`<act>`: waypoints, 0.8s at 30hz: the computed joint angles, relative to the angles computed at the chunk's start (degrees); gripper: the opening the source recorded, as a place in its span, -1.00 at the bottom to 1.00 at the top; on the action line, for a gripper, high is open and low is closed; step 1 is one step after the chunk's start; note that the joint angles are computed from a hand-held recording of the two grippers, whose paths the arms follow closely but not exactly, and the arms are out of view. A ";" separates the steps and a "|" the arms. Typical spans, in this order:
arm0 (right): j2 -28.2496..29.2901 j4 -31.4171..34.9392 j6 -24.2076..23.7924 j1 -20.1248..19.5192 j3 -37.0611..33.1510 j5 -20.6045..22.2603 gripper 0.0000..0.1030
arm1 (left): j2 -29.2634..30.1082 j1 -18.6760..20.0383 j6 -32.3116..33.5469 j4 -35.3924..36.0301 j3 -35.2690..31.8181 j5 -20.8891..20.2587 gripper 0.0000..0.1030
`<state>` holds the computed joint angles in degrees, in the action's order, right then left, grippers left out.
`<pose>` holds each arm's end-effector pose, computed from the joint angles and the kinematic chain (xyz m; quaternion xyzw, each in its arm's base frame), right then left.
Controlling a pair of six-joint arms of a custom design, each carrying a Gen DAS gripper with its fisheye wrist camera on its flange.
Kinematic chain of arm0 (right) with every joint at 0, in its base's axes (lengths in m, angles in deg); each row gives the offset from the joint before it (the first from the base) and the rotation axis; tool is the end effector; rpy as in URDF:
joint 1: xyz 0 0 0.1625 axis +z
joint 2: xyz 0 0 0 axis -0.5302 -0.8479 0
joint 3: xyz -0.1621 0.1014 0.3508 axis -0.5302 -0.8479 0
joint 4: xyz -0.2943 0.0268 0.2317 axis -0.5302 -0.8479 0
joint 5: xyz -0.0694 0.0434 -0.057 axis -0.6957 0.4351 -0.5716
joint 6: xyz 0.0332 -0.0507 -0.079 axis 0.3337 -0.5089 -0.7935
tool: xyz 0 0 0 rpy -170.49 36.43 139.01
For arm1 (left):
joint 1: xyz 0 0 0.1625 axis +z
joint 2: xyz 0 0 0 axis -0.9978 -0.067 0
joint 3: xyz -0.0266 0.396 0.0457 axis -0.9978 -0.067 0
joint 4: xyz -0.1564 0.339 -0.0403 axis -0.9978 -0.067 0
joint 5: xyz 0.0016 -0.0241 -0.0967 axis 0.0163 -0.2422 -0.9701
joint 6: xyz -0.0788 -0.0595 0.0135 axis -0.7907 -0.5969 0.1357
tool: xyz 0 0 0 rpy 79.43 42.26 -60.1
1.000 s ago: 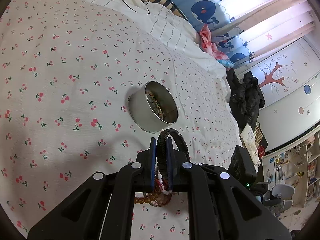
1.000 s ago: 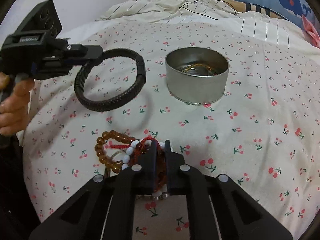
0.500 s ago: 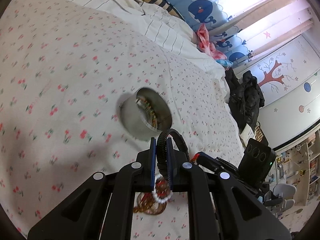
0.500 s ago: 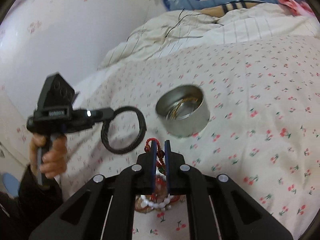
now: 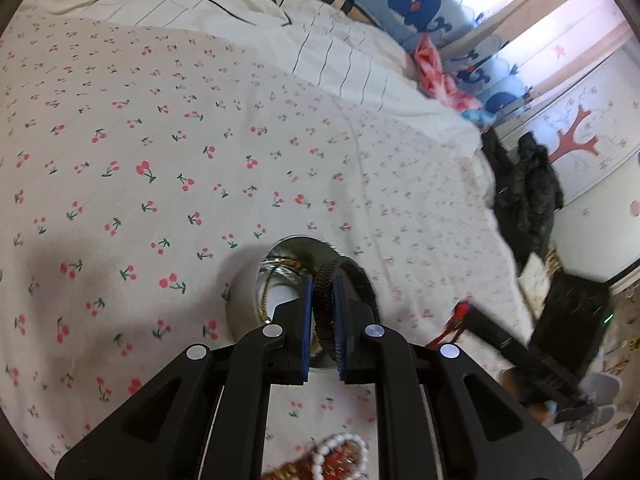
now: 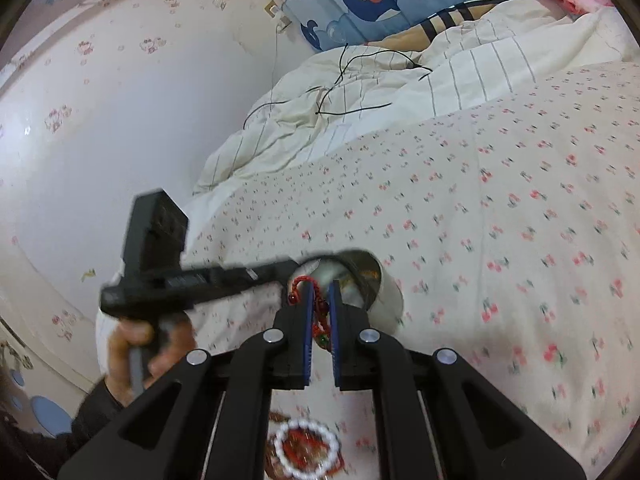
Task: Organize jewelry
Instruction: 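Carry both bracelets over the silver tin and open both grippers to drop them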
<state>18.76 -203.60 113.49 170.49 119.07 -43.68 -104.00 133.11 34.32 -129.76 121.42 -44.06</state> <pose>0.3441 -0.1910 0.0609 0.0764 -0.9325 0.3523 0.0204 -0.0875 -0.3192 0.3116 0.1896 0.9737 -0.1155 0.0506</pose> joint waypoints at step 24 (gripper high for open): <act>5.35 14.59 1.26 1.39 -10.01 -10.93 -0.02 | -7.41 -6.59 -4.58 12.48 -0.99 8.32 -0.83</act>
<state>24.11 -189.00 114.76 171.89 109.06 -54.61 -111.41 126.51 29.73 -117.28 120.43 -35.73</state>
